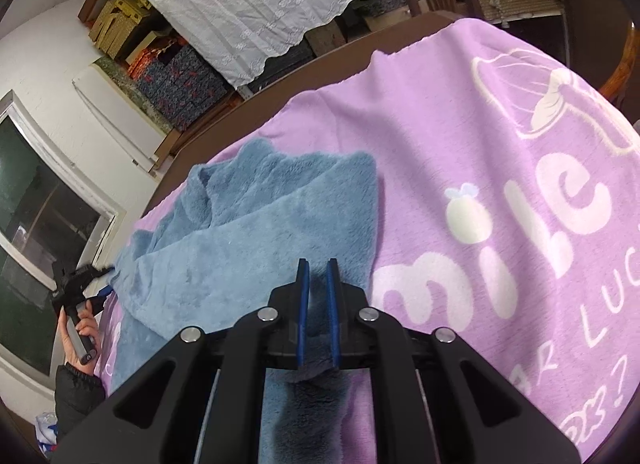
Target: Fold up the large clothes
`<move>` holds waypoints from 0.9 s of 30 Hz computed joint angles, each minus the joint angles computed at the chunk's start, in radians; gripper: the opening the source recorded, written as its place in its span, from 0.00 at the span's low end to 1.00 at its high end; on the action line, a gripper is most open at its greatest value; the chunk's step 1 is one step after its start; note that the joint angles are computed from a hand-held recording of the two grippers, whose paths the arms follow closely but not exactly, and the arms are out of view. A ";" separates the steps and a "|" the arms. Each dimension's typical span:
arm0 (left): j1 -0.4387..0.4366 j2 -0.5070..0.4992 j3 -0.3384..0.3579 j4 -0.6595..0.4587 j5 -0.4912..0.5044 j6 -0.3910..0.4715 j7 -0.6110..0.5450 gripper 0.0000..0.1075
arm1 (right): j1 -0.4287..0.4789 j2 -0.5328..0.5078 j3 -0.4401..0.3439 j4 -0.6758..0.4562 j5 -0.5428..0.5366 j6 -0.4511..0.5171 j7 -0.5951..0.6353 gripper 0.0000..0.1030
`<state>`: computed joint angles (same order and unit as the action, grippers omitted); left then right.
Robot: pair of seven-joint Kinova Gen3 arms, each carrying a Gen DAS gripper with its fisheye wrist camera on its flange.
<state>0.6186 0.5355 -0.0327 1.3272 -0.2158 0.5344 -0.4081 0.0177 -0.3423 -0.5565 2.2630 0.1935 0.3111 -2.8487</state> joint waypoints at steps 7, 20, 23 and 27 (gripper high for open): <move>0.216 0.019 -0.173 -0.133 -0.152 0.200 0.012 0.08 | 0.001 -0.016 0.014 0.009 -0.014 -0.007 0.000 0.11; 0.511 0.191 -0.160 -0.634 -0.491 0.592 -0.180 0.08 | 0.015 -0.076 0.022 0.026 -0.089 -0.033 0.042 0.11; 0.560 0.272 -0.167 -0.773 -0.483 0.639 -0.280 0.08 | 0.022 -0.094 0.026 0.036 -0.112 -0.041 0.049 0.11; 0.567 0.404 -0.041 -0.958 -0.528 0.692 -0.424 0.09 | 0.018 -0.109 0.039 0.046 -0.144 -0.050 0.066 0.11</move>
<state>1.1857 0.9391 -0.0733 0.3693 -0.7433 1.2266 -0.8318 0.0361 -0.4516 -0.5175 2.3092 0.0499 0.2606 -2.7826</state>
